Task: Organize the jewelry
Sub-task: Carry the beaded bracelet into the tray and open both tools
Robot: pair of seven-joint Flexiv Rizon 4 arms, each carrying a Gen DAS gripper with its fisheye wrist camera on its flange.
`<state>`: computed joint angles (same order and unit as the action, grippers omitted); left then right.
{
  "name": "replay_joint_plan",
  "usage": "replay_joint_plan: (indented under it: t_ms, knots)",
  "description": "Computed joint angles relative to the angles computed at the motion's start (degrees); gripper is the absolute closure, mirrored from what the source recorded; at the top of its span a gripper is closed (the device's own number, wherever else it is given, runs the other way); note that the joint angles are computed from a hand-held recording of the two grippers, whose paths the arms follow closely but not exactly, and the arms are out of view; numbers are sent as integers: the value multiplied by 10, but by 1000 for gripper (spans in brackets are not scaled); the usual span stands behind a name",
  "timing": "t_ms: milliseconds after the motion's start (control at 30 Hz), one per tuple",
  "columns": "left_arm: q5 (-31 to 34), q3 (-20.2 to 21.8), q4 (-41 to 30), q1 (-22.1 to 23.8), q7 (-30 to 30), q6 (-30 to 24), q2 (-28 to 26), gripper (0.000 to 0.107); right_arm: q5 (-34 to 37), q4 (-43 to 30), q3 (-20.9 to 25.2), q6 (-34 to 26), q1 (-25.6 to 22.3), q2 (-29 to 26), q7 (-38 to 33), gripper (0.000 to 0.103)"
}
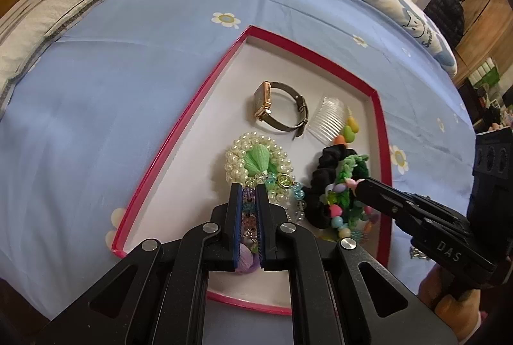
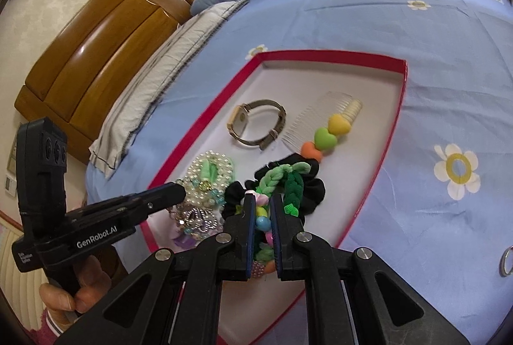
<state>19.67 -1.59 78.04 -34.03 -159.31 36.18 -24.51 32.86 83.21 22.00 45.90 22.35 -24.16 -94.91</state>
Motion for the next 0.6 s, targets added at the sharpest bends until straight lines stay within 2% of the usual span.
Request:
replay_joint_plan:
  t_ms: [600]
  knots:
    - [5,1,-23,-6,5,-36,-10,100,-10,3,-3,6,2,1,11,89]
